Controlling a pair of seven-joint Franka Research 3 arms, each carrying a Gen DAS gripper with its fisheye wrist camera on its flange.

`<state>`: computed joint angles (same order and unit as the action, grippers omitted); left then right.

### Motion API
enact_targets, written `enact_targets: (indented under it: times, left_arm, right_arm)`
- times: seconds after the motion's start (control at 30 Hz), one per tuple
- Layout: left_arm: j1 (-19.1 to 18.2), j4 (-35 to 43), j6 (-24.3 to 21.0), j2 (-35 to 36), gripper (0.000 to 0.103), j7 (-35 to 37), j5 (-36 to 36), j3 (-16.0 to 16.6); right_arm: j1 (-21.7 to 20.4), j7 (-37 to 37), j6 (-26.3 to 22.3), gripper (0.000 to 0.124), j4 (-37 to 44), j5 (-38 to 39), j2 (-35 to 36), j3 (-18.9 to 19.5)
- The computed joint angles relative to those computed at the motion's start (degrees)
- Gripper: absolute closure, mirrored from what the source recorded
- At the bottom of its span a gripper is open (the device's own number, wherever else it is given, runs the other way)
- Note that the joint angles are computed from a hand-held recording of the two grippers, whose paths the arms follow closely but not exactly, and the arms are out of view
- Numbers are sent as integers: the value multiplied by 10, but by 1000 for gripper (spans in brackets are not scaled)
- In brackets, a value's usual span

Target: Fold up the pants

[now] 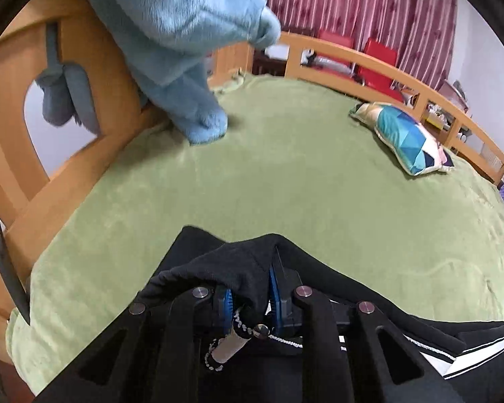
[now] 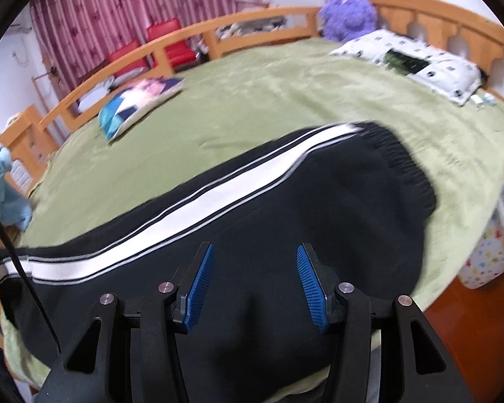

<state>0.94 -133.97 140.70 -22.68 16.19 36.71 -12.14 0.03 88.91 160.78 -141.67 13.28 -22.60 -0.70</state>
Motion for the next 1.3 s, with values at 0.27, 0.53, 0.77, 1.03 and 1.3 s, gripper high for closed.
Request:
enact_targets:
  times: [0.27,0.53,0.77,1.03,1.3]
  left_arm:
    - [-31,6,-90,-24,32,-24,1,-32]
    - [-95,-1,-47,-36,32,-30,-32,-52]
    - [-130,-8,16,-18,32,-61,-50,-76]
    - [-154,1,38,17,32,-81,-65,-82]
    - [-163,-21,39,-12,32,-94,-60,-82]
  right_arm:
    - [-51,3,40,53,-15,-2,10,-31]
    - [33,-163,44,52,30,225,97,-144]
    - [38,-290,-88,36,172,494,232,-185]
    - [-33,-351,-183,90,285,466,252,-141]
    - [-92,-358,-95,58,289,421,247,-99]
